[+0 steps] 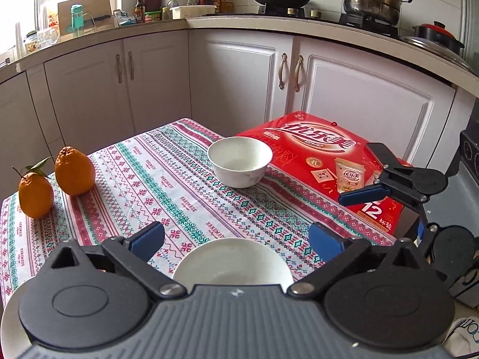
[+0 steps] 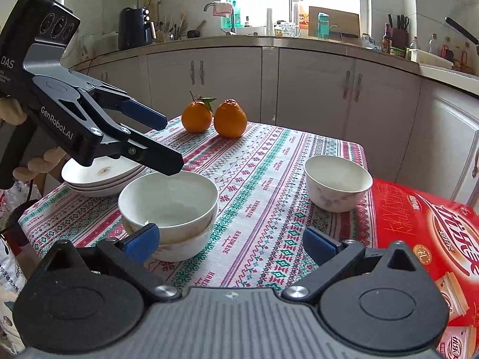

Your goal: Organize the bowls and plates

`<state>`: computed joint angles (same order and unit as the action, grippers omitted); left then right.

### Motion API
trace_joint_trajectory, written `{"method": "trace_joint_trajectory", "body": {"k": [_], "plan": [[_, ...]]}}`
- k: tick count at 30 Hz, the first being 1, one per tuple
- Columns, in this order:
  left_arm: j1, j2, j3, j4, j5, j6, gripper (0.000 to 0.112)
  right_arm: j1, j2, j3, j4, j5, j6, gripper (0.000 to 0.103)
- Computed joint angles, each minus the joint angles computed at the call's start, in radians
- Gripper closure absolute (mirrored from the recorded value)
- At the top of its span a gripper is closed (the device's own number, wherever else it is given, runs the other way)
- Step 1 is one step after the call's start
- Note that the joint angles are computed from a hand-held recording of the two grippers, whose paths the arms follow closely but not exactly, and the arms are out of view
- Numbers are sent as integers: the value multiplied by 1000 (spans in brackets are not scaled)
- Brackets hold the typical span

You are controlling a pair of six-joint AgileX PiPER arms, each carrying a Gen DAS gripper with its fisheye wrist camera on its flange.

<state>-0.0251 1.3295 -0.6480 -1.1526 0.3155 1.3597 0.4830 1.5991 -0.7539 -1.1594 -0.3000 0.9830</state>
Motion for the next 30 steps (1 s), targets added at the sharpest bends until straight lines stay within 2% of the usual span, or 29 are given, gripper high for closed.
{"method": "trace_joint_trajectory", "body": {"k": [4,7,11,15,18,23,28,30], "plan": [[-47,48,-45,20,-60,-36,10,-34,9,2,43,-3,-52,0],[-57,95,-97,14,-62,-38,10,-60,27,-9,60,-9,-79,0],[-76,181,-195,157,-47,-201,11,-97,68,-44,43,-24,-73,0],[-95,266,-286,242,-41,-266,11,-120,125,-101,34,-15,-87,0],[-119,337,-365,377,-53,-378,11,-131,168,-149,38,5,-112,0],[-133,483,-535,657,-13,-665,11,-147,256,-247,19,36,-113,0],[-137,596,-663,733,22,-723,13,-154,341,-340,15,65,-121,0],[-139,634,-708,729,35,-716,13,-164,375,-382,-71,56,-43,0]]}}
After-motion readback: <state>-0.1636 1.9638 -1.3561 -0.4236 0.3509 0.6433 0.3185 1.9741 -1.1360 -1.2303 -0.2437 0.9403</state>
